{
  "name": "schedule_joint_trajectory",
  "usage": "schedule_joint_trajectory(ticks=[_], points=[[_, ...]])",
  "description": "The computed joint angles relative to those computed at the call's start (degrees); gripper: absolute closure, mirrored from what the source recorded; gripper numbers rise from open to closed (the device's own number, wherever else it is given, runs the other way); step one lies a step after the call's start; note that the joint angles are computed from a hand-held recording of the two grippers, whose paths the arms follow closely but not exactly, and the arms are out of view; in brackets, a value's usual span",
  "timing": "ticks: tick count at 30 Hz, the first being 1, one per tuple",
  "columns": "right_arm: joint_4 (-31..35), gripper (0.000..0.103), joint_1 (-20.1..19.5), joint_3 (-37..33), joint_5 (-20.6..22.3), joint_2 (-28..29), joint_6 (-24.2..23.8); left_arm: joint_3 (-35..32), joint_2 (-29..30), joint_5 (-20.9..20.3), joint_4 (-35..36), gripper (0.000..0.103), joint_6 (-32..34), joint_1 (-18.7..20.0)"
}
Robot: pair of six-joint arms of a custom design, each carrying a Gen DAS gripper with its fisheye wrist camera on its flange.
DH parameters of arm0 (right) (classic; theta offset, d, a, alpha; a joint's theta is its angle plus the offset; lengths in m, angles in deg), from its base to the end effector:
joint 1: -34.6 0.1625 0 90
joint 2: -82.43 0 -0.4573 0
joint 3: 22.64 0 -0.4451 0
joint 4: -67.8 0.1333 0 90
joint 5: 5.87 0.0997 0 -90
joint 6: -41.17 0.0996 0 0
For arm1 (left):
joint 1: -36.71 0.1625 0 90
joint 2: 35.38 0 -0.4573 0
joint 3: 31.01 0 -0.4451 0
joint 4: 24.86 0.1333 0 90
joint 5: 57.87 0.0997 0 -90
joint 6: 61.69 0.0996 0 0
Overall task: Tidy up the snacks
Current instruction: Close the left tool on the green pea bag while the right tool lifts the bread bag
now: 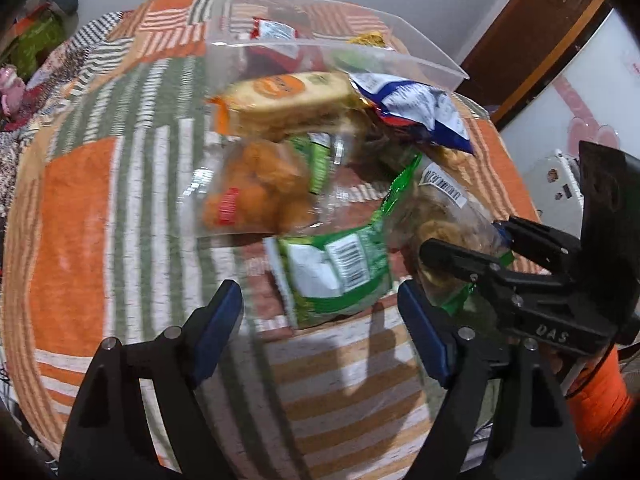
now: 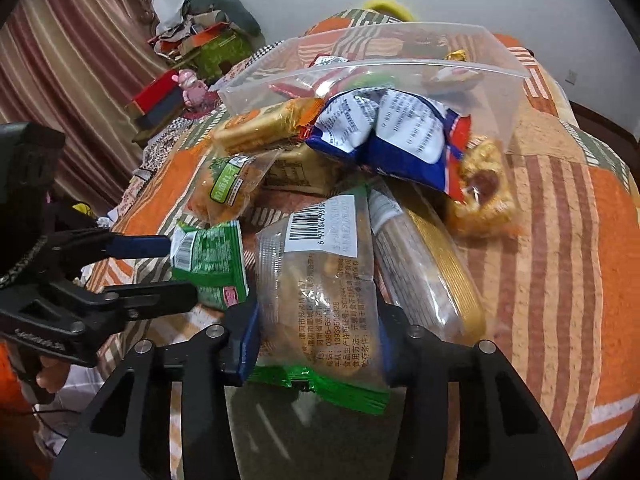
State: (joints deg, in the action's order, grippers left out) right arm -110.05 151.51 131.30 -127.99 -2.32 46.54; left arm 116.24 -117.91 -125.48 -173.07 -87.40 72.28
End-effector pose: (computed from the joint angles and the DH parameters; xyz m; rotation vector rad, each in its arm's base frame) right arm 0.2171 -0.2503 0.1538 0.3684 -2.6011 0.6241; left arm -0.1754 -0.3360 0.1106 0.7149 2.6672 -0.2316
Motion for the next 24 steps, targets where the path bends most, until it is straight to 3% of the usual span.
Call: schedule_joint_trajectory(ticks=[7, 14, 18, 24], points=[[2.4, 0.062, 0.7, 1.4, -0.9, -4.5, 0.8, 0.0, 5.2, 2.1, -4.6, 0.024, 0.5, -0.8], [2.0, 0.062, 1.8, 1.5, -2.6, -5.2, 1.2, 1.2, 7.0, 3.7, -8.4, 0.048, 0.4, -2.4], [1.6, 0.062, 2.2, 1.3, -3.1, -5.1, 1.4, 1.6, 4.7, 1.4, -7.7, 0.077, 2.4, -2.8], [1.3, 0.062, 2.8, 1.2, -3.3, -5.4, 1.6, 2.6, 2.7, 4.6, -6.3, 0.079, 1.5, -6.9]])
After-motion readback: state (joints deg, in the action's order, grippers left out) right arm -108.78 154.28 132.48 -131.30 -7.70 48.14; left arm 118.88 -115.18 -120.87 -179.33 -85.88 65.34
